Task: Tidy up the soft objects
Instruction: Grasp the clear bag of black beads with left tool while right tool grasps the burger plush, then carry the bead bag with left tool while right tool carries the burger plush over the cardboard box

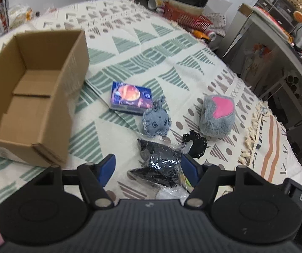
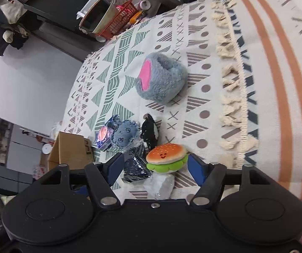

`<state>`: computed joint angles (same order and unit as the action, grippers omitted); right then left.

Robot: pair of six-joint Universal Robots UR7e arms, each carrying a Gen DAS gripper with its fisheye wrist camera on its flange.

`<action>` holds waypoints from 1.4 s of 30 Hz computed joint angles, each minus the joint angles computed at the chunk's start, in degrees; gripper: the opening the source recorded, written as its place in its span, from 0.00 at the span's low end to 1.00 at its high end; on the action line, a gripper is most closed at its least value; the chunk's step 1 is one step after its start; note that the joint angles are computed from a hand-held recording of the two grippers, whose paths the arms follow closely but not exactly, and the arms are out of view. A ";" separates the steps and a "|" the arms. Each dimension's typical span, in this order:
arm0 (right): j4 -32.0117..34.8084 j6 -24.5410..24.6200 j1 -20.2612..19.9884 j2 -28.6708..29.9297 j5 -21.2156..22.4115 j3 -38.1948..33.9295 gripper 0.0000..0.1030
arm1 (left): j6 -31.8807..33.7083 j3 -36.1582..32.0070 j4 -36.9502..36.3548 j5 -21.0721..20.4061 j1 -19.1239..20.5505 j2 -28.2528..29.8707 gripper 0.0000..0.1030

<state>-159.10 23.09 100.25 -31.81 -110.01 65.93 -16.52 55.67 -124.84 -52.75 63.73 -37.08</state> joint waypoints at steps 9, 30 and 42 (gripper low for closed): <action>1.23 5.07 -3.05 1.91 8.27 -1.36 0.65 | -6.56 -3.39 0.93 -4.43 2.34 3.49 0.62; 2.73 3.34 -2.81 6.78 0.96 -6.56 0.40 | -8.86 -1.97 -0.33 -6.51 2.82 1.58 0.30; -3.00 -2.00 0.84 2.72 -2.77 0.39 0.38 | -4.11 3.92 -2.11 -5.36 1.11 -5.75 0.30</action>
<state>-162.10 21.09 101.08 -29.08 -112.78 66.31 -20.64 59.59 -126.95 -58.11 64.85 -42.82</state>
